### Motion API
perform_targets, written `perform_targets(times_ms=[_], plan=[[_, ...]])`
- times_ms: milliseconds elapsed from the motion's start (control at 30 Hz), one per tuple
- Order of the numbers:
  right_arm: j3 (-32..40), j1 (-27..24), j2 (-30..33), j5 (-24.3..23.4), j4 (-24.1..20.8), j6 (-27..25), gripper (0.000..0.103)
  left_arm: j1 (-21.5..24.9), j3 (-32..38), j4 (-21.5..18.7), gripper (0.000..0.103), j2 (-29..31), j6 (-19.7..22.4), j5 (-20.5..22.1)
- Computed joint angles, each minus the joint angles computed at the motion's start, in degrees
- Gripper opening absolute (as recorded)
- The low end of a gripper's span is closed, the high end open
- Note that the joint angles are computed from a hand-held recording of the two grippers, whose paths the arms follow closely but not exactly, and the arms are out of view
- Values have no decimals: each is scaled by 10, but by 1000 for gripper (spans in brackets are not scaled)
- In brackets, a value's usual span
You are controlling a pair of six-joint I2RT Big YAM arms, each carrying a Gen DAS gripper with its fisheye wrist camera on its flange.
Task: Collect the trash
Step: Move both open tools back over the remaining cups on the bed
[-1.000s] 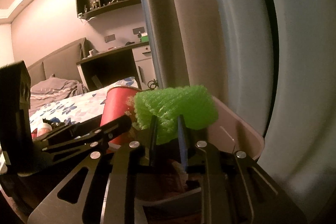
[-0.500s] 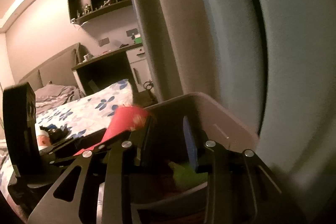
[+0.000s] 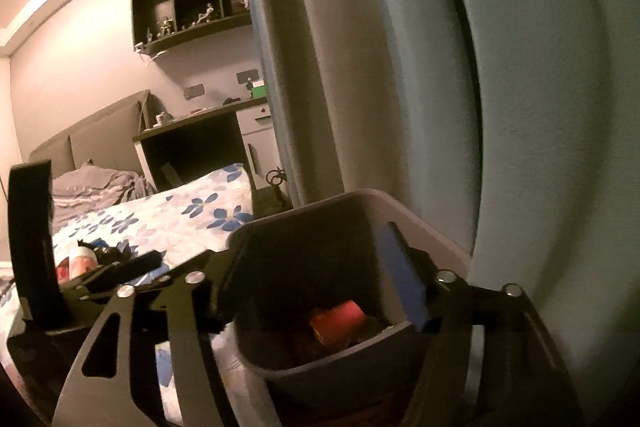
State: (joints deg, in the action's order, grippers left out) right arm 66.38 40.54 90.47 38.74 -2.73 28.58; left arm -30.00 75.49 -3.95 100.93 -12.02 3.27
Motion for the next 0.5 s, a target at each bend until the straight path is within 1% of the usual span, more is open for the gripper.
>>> perform_targets(times_ms=[67,133,233,333,500], plan=[[4,9,3,7,0,-4,72,6,-23,5,93,-20,-5,-15],[10,16,7,8,1,-8,75,14,-53,9,93,-47,-9,-43],[22,30,16,11,1,-18,77,30,-96,27,93,-84,-14,-78],[35,43,27,6,3,-23,79,50,-134,34,93,-116,-17,-115],[67,64,51,-7,-3,-29,80,93,-191,44,93,-159,-22,-154]])
